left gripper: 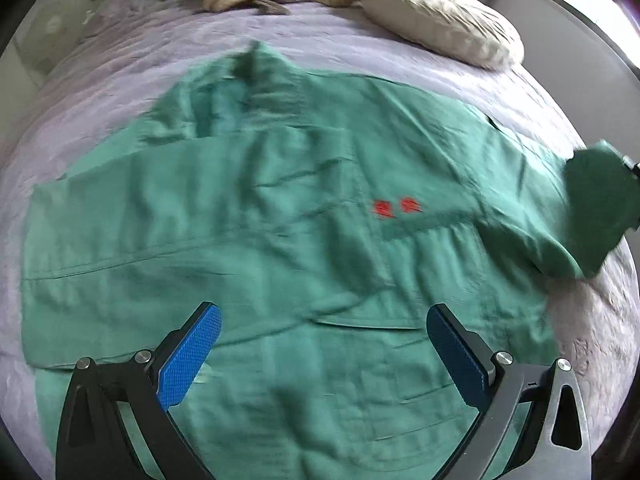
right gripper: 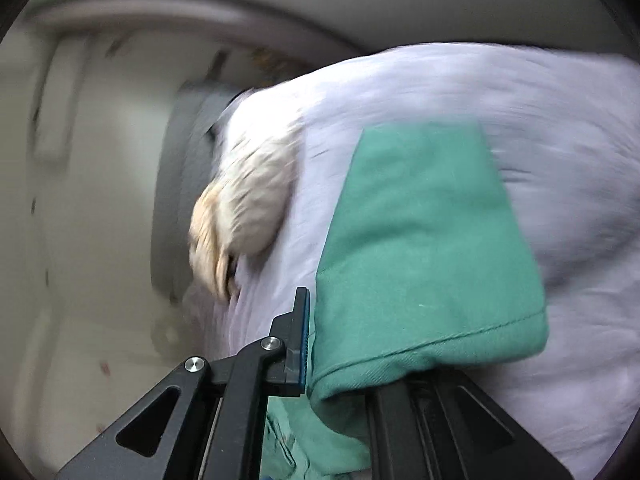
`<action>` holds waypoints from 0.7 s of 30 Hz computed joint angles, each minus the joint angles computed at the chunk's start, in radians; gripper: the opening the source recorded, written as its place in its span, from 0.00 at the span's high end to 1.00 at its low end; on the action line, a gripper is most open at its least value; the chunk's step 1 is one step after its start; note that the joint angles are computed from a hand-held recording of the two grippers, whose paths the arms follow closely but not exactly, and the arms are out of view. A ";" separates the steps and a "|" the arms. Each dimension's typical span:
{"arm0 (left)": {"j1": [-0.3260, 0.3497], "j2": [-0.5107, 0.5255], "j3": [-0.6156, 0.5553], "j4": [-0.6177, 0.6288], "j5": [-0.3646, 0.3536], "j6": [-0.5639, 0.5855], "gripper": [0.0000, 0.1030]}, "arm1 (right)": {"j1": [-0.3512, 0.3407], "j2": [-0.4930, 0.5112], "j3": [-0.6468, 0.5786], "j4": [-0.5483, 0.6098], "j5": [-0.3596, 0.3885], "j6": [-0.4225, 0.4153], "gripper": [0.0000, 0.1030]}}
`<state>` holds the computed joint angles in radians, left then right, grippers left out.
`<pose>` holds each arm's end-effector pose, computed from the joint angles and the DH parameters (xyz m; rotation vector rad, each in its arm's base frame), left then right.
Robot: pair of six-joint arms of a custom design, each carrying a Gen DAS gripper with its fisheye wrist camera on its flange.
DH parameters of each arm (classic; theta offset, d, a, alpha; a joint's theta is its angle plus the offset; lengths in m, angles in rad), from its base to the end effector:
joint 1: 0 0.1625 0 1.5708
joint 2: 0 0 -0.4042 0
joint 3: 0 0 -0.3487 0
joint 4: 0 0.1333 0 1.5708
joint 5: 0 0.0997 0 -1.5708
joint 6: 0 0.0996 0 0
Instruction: Fold large clothes
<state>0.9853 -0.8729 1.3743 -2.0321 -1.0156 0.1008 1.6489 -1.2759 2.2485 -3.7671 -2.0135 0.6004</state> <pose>-0.2108 -0.6542 0.2160 0.8855 2.4344 -0.1267 0.1241 -0.4240 0.3242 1.0195 2.2968 -1.8283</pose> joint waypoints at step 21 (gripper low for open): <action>0.173 -0.046 -0.096 -0.121 0.176 0.076 0.00 | 0.217 0.833 -1.085 1.026 -0.013 -0.222 0.89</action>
